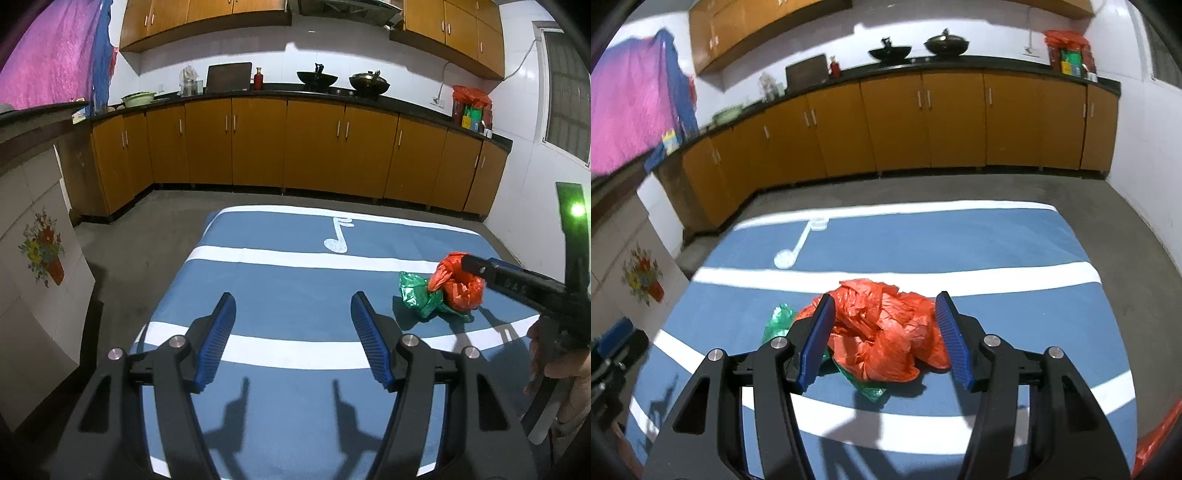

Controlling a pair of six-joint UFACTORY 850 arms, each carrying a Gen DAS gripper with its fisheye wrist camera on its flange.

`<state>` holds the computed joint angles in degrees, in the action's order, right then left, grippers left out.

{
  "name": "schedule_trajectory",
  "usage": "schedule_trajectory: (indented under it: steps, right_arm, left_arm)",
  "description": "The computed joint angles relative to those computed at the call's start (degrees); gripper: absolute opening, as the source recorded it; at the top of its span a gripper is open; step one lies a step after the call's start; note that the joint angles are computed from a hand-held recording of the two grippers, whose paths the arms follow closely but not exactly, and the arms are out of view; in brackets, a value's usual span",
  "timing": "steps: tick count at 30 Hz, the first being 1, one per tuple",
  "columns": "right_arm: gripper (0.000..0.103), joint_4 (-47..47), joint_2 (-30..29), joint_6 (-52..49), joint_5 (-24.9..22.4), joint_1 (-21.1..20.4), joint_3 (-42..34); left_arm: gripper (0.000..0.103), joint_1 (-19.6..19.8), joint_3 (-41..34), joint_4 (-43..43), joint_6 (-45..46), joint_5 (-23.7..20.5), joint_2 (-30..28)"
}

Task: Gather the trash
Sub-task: 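Grasp the red bag with the right tool while the left grasps the green foil bag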

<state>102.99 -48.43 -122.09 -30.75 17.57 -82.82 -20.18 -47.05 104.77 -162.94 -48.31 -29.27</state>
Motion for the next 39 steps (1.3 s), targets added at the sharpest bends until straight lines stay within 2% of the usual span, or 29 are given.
schedule_trajectory:
  steps: [1,2,3,5,8,15,19,24,25,27,29,32,33,36,39]
  right_arm:
    - [0.057,-0.8,-0.3,0.2,0.7,0.3,-0.3]
    - [0.051,-2.2,-0.8,0.7,1.7,0.5,-0.9]
    - [0.042,-4.0,-1.2,2.0,2.5,0.7,-1.3]
    - [0.032,-7.0,-1.9,5.0,3.1,0.5,-2.0]
    - [0.026,-5.5,-1.6,4.7,2.8,-0.3,-1.5]
    - [0.024,-3.2,1.1,4.6,3.5,-3.7,1.6]
    - [0.024,-4.7,2.3,8.5,3.0,-7.2,3.1]
    - [0.024,-5.6,3.5,10.0,2.1,-10.3,5.2]
    - [0.024,-6.2,3.6,10.5,1.9,-10.7,5.5]
    - [0.024,-7.0,3.8,10.7,1.7,-11.3,5.8]
    - [0.024,-7.9,4.0,11.5,1.2,-11.8,6.1]
    - [0.024,-8.4,4.7,11.7,0.5,-12.5,7.0]
    - [0.024,-8.3,5.1,11.4,0.3,-12.7,7.5]
    - [0.024,-8.2,6.3,10.8,-0.5,-13.6,8.7]
    - [0.024,-5.8,8.5,7.9,-0.9,-14.8,11.2]
  left_arm:
    - [0.064,0.3,-0.1,0.6,-0.4,0.4,-0.1]
    - [0.064,0.4,0.1,1.2,-1.0,0.6,-0.1]
    - [0.064,0.5,-0.2,1.6,-1.2,0.9,-0.2]
    - [0.064,0.6,-0.7,2.4,-1.6,1.4,-0.6]
    - [0.064,1.0,-1.5,4.0,-1.8,2.5,-1.0]
    - [0.065,2.4,-5.8,10.0,-2.1,7.3,-3.1]
    - [0.066,3.2,-12.2,11.1,2.9,10.9,-6.9]
    - [0.066,5.3,-21.3,9.2,10.9,19.2,-13.0]
    - [0.064,5.7,-23.0,7.4,13.2,21.4,-14.2]
    - [0.052,6.5,-26.0,4.1,18.6,25.7,-16.3]
    - [0.033,6.8,-28.0,2.2,21.7,28.5,-18.0]
    - [0.025,6.5,-28.0,4.4,19.8,27.8,-18.4]
    - [0.024,6.4,-27.5,7.0,16.8,27.7,-18.2]
    - [0.023,5.2,-25.8,7.6,14.2,25.2,-17.0]
    - [0.023,3.0,-23.9,6.7,14.5,22.9,-15.0]
